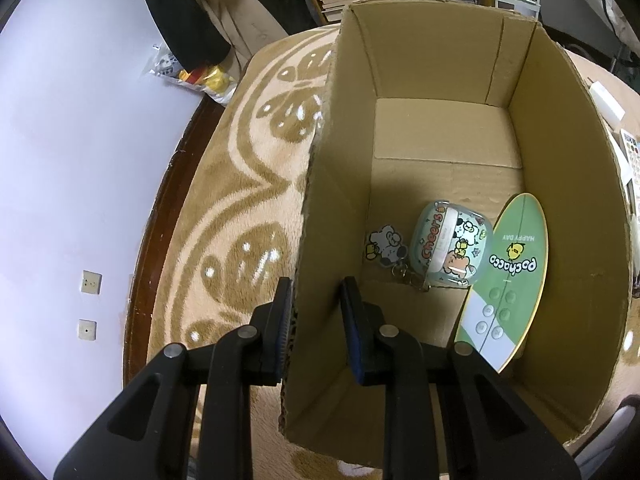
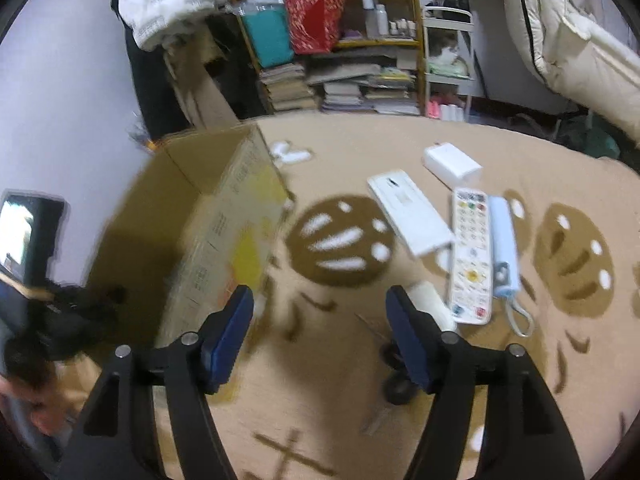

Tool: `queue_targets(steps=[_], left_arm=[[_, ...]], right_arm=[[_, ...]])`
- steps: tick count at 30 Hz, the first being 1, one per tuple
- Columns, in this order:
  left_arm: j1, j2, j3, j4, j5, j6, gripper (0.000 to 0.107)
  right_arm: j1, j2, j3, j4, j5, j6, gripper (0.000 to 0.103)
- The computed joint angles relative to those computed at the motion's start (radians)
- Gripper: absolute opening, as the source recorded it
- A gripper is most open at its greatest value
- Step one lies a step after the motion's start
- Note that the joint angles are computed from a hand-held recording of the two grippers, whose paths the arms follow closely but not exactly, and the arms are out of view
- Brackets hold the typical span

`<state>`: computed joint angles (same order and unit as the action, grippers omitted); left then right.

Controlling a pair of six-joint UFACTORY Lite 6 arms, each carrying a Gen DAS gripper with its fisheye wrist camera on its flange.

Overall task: Organize rigid objects
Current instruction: 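Move the right tool back toward the remaining items on the rug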

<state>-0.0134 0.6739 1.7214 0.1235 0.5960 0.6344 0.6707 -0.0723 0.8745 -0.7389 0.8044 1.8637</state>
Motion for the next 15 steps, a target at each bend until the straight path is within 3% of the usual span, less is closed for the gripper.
queue_targets(steps=[6, 12, 15], left_arm=[[0.001, -0.007, -0.010, 0.008, -0.011, 0.002, 0.023], [0.000, -0.044, -0.060, 0.022, -0.024, -0.002, 0.023], [0.002, -0.043, -0.051, 0.014, -0.009, 0.001, 0.023]], right_arm=[[-0.025, 0.036, -0.060, 0.089, -0.115, -0.052, 0.074], [-0.009, 0.109, -0.041, 0.142, -0.047, -0.095, 0.074], [-0.030, 0.083, -0.088, 0.188, -0.109, -0.101, 0.074]])
